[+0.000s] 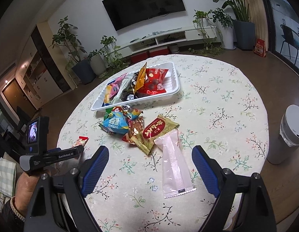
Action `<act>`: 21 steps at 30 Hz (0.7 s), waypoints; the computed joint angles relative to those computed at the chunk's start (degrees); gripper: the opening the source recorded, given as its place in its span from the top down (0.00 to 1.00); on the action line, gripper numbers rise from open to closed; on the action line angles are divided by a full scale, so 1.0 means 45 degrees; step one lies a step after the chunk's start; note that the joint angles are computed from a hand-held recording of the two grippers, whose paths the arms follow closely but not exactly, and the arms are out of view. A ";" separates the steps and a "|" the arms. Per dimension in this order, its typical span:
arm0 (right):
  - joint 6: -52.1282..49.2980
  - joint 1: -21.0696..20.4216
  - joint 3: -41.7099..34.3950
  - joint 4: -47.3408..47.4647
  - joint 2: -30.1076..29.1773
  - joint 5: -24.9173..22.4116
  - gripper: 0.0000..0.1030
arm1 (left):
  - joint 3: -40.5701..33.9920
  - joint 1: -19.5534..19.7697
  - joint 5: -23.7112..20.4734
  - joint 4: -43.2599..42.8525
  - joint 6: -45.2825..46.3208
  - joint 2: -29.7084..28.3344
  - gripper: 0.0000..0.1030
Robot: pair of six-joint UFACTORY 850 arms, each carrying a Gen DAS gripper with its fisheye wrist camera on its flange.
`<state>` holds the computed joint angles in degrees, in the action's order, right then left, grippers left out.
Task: Organize snacks
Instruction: 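Grasp the red-white candy packet with the left tool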
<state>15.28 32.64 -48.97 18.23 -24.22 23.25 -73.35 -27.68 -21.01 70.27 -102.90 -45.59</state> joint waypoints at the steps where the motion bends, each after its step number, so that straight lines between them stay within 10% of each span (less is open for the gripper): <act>1: -0.0102 0.0002 0.0009 0.0086 0.0021 -0.0030 0.13 | 0.0016 0.0035 0.0142 0.0152 -0.0046 0.0026 0.00; 6: -0.0898 -0.0005 0.0008 0.0727 0.0128 -0.0170 0.13 | 0.0135 0.0158 0.0672 0.1151 -0.0064 0.0053 0.03; 16: -0.3276 0.0211 -0.0324 0.2730 -0.0017 -0.0464 0.13 | 0.0436 0.0342 0.1696 0.4162 -0.2191 0.0270 0.64; 21: -0.5377 0.0279 -0.0556 0.4454 -0.0016 -0.0806 0.13 | 0.0795 0.0165 0.1758 0.5413 -0.3325 0.0482 0.66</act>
